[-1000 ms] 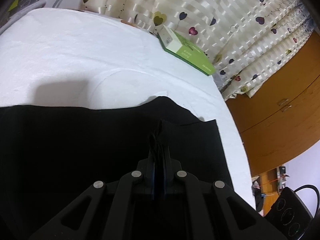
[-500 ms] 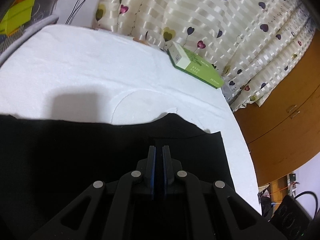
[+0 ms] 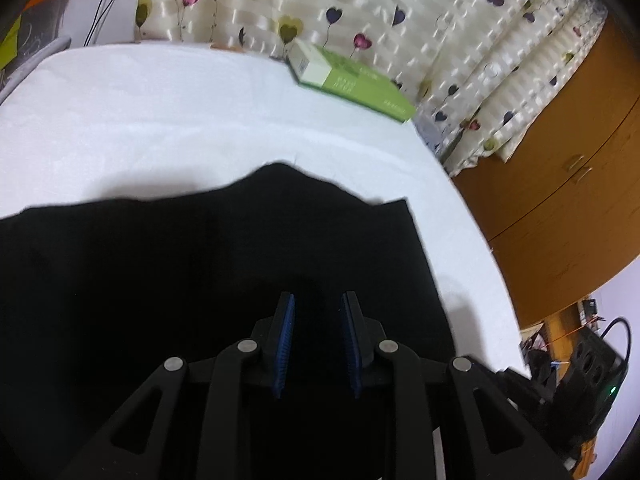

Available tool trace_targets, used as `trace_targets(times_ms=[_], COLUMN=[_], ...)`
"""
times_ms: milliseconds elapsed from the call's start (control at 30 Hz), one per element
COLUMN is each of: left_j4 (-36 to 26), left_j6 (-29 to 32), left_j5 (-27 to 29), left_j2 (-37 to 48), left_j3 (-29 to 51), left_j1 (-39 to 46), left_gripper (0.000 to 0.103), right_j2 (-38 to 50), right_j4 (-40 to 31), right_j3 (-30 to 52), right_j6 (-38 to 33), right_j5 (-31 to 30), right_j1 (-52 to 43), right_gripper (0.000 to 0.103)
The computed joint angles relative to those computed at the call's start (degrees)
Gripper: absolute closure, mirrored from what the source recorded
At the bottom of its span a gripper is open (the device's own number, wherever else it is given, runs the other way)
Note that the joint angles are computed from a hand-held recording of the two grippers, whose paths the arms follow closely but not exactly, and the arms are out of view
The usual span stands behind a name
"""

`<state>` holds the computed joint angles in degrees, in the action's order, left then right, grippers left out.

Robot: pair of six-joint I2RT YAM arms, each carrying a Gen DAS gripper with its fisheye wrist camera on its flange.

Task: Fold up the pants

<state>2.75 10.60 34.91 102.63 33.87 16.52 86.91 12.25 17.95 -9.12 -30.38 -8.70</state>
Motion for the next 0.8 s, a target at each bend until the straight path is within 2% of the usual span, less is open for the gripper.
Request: trace_targets(times_ms=[67,100,367,533,800], left_j4=[-0.39,-0.55,1.16,-1.39,-1.8], left_j6=[0.31,0.75,2.05,0.84,-1.8], left_j5=[-0.69,-0.78,0.61,-1.66,-2.43], left_j2=[0.52,0.8,1.54,-1.64,-5.79], left_j3=[0.11,0.14,-1.23,-1.14,-1.7], left_j1=[0.77,1.4,2.99,0.66,-4.81], left_gripper=[0.077,0.077,0.076,0.064,0.062], right_j2=[2.11,2.53,3.77,4.85,6.17], right_j4=[-0.07,-0.16,0.15,-0.85,-2.3], right_j3=[1.08,0.99,1.36,1.51,2.05], right_j6=[0.69,-0.16,-1.01,-1.42,-1.93], right_j5=[2.12,1.58,0.05,-4.63,-9.26], right_j1=[0.92,-0.25,-0.96,-3.22,-4.31], right_gripper=[0.079,0.074,0.072,0.072,0.072])
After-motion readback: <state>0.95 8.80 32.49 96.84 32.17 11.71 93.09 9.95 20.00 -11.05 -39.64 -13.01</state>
